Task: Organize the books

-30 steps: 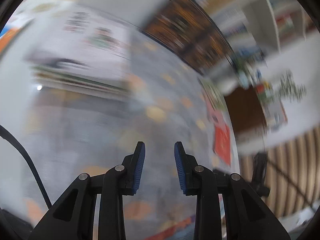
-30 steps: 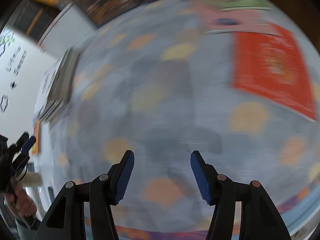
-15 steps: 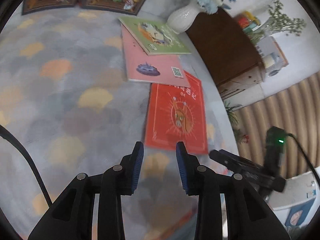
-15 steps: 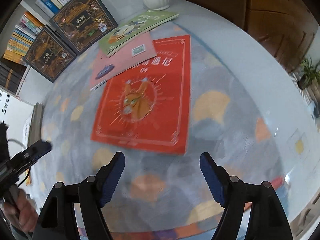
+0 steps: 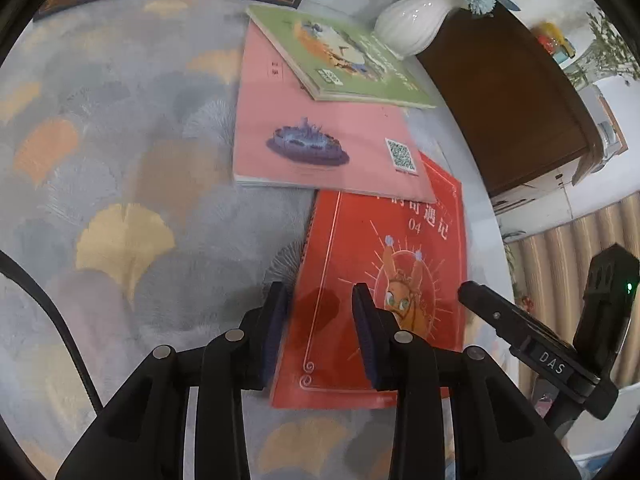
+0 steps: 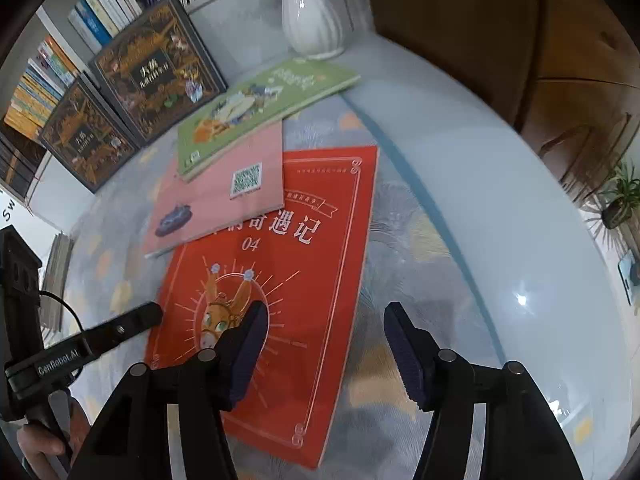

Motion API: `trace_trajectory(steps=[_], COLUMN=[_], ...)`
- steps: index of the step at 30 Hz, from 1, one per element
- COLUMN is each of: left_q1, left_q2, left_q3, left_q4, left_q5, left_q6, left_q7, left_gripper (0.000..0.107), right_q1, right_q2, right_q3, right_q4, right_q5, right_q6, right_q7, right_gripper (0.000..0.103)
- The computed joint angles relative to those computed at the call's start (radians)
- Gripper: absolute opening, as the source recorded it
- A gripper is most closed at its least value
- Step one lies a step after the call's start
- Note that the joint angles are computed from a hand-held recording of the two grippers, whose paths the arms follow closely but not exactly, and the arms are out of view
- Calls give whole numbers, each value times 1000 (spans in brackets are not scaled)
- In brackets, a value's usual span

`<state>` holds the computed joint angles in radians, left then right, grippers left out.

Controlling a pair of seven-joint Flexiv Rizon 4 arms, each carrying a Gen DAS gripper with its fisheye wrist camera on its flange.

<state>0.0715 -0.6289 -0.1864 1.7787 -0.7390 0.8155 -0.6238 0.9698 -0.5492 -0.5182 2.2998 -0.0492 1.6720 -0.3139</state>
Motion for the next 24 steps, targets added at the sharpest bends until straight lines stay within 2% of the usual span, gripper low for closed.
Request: trace_trajectory(steps=[2,4,8,11,14,17,19,24], left_q1=[2,10,22,34,56,67,83,122], left_q2=[7,14,44,101,165,230,256,272], left_q3=[-4,-9,-7,8,46,102,135,186], left_q4=[10,24,68,158,251,348,389,431], left_q5=[-5,-25,-59,-93,-130,-175,-208,-335], left_q6=[3,-1,-41,-69,-129,-129,-135,-85], left_q7=[14,21,27,76,116,137,133,82], left_gripper=[33,33,33,33,33,33,33,33], right_q1=[-83,-68,-19,-46,-65,-127,-184,-362], right_q2=[-8,-8,18,57,91,93,73,-45], right_q3=[97,88,54,113,172,281,359,589], right_q4=[-21,-14,12,57,74,48,-2,-205], right_q5=[16,-3,-49,-59,-79,-123,-171,-228], right_q6=[28,34,-20,-5,-33,-39,-53,-55], right_q7=[-32,-44,-88,-111,-122,-146,-195,-321], right_gripper=[58,59,60,61,66,73,73,73])
